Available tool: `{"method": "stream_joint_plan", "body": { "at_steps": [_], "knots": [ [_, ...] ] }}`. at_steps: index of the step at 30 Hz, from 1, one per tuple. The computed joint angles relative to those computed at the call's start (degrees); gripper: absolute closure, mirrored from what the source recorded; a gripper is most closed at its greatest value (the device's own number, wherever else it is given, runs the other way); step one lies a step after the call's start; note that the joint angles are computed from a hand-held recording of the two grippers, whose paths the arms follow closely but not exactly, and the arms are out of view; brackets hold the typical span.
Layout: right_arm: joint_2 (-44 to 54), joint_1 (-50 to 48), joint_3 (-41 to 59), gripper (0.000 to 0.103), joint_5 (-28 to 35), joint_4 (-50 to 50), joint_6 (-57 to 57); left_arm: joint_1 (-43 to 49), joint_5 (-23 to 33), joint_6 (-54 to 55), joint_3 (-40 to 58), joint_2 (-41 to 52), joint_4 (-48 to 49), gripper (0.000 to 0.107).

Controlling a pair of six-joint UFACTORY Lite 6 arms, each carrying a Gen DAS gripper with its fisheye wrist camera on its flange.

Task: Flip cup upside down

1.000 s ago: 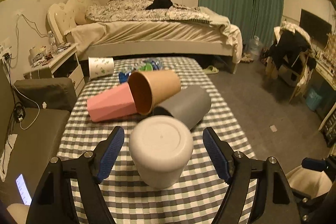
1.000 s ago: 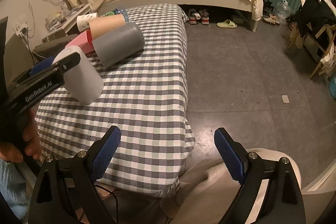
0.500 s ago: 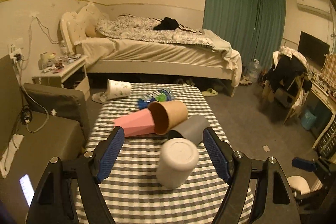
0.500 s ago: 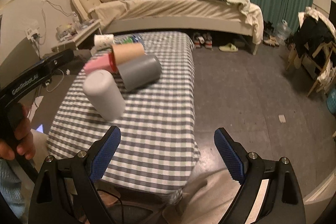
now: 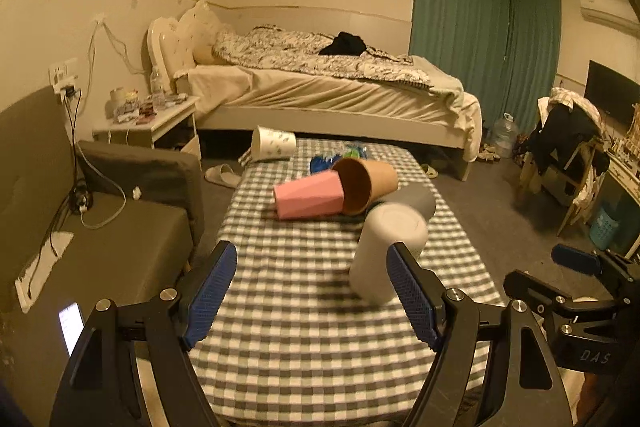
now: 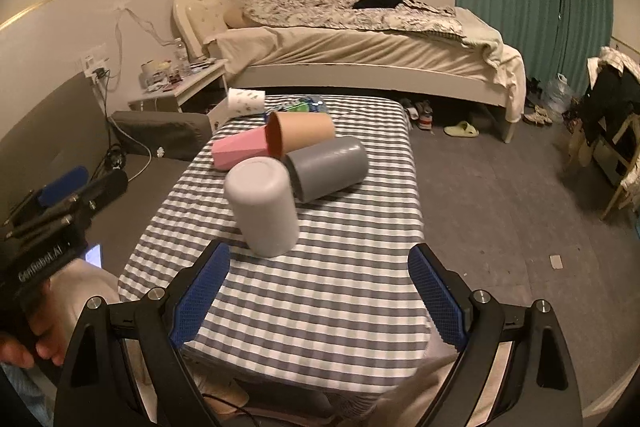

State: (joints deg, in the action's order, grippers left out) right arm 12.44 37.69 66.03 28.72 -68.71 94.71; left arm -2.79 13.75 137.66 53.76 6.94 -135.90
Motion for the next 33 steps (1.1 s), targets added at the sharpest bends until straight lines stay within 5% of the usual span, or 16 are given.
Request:
{"method": "stream_joint_plan", "body": {
  "at_steps": [3,9,14,17,33],
  "knots": [
    [1.88,1.86,-1.47,0.011,1.59,-8.69,9.02,0.71,2.28,7.24,-2.51,0.78,-7.74,0.012],
    [2.87,0.69,-4.73,0.0,0.67,-17.7,20.13,1.12,4.19,17.8,-3.44,3.13,-17.95,0.012],
    [3.8,-1.02,-6.04,0.0,0.17,-21.86,25.36,1.61,3.29,11.14,-1.83,5.55,-12.5,0.012],
    [3.9,-1.08,-6.64,0.0,0.68,-23.95,27.81,0.54,1.57,17.57,-1.12,6.42,-19.52,0.012],
    [3.55,-1.04,-7.14,0.0,1.41,-24.02,28.35,0.77,2.26,18.61,-1.6,6.64,-20.61,0.012]
  ]
}}
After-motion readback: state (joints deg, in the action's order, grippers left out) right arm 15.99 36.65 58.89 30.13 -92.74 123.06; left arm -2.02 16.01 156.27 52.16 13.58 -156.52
